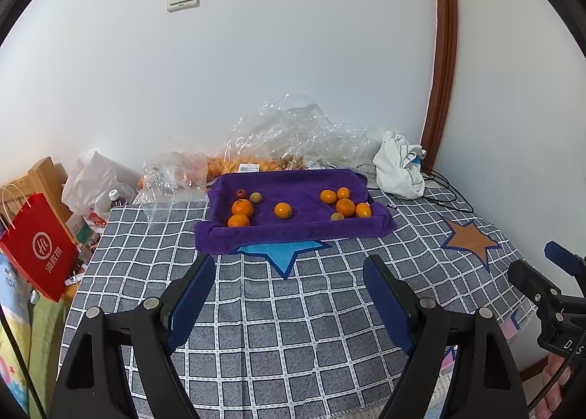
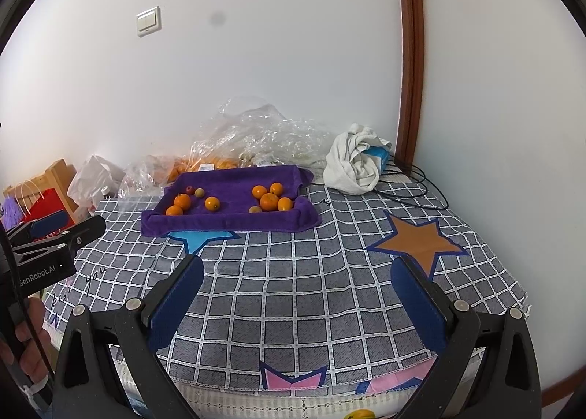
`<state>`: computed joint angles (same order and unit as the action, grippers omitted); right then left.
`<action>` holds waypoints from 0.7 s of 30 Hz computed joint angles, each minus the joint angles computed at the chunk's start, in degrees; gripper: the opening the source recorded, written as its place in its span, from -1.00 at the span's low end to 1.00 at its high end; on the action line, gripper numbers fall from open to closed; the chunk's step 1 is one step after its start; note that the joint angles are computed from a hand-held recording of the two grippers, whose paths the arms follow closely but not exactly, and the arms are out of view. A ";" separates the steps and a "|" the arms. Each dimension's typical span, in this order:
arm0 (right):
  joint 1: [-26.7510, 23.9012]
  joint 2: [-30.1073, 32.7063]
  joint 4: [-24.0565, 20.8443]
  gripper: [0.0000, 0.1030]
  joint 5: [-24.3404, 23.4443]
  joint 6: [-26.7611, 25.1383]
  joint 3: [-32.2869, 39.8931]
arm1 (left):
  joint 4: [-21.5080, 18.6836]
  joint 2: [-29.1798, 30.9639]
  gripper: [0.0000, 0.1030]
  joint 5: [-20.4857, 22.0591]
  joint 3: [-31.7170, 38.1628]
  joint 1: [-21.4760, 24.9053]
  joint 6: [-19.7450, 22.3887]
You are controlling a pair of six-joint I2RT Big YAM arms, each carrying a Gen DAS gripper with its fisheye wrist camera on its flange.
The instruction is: Organize fruits
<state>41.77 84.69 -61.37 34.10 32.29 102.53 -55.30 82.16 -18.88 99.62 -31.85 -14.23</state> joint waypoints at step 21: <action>0.27 -0.51 1.23 0.96 0.13 -0.68 -0.69 | -0.12 -0.12 0.59 0.50 -0.08 0.41 -0.07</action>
<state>42.05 84.18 -60.15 34.22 31.61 101.85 -55.41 82.04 -18.38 99.54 -31.44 -14.31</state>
